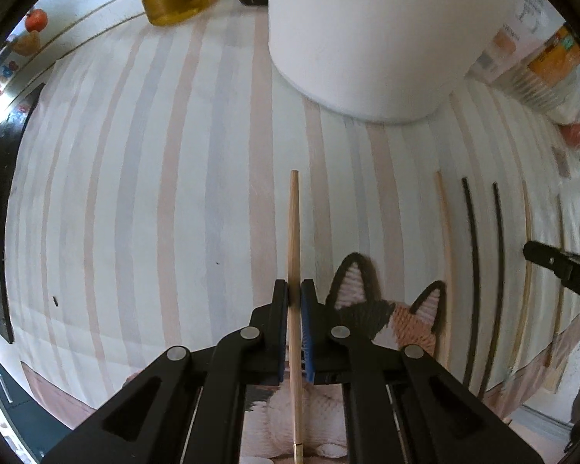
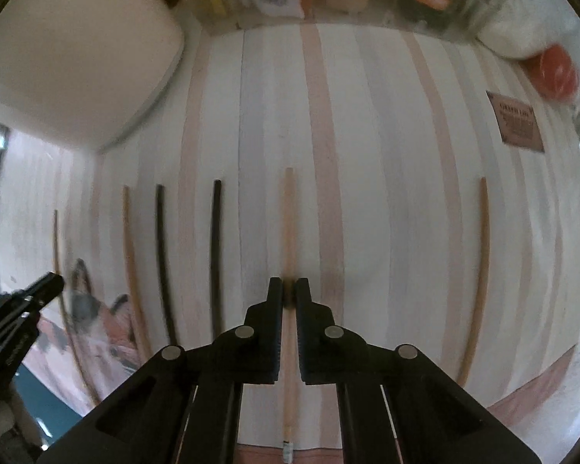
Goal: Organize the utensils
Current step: 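Grasp a light wooden chopstick with the left tool while the right tool grasps another, then lift both wooden chopsticks upright and carry them over the cream holder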
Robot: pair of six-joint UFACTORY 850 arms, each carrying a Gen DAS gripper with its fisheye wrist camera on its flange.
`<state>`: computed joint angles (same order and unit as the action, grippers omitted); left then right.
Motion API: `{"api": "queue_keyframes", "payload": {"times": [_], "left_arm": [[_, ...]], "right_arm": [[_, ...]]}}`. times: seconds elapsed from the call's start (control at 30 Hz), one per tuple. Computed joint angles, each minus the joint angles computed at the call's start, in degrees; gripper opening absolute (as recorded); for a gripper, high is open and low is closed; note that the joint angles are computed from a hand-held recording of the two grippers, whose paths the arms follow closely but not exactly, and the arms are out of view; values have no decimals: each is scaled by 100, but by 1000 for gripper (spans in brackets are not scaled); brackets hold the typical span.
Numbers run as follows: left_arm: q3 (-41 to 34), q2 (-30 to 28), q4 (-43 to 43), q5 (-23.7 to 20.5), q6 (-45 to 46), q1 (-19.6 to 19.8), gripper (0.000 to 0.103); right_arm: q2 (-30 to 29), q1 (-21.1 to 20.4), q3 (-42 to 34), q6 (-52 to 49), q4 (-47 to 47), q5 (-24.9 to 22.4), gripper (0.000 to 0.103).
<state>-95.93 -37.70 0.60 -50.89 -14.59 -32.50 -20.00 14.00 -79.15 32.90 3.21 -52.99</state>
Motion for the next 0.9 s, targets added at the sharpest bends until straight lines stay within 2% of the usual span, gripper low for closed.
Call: {"api": "queue_keyframes", "payload": {"times": [0.17, 0.4, 0.53, 0.73, 0.9], "left_arm": [[101, 261, 20, 164, -99, 4, 4], [508, 886, 271, 699, -352, -33, 4], [623, 1213, 192, 917, -141, 69, 4], [400, 1441, 324, 1217, -194, 88, 4], [227, 1551, 293, 1469, -97, 134, 4]], "right_arm": [[505, -90, 29, 28, 7, 98, 6], [1048, -122, -190, 81, -57, 137, 6], [1320, -88, -273, 158, -86, 208, 6], [1755, -223, -169, -86, -62, 575, 6], [2048, -14, -97, 142, -378, 984, 6]]}}
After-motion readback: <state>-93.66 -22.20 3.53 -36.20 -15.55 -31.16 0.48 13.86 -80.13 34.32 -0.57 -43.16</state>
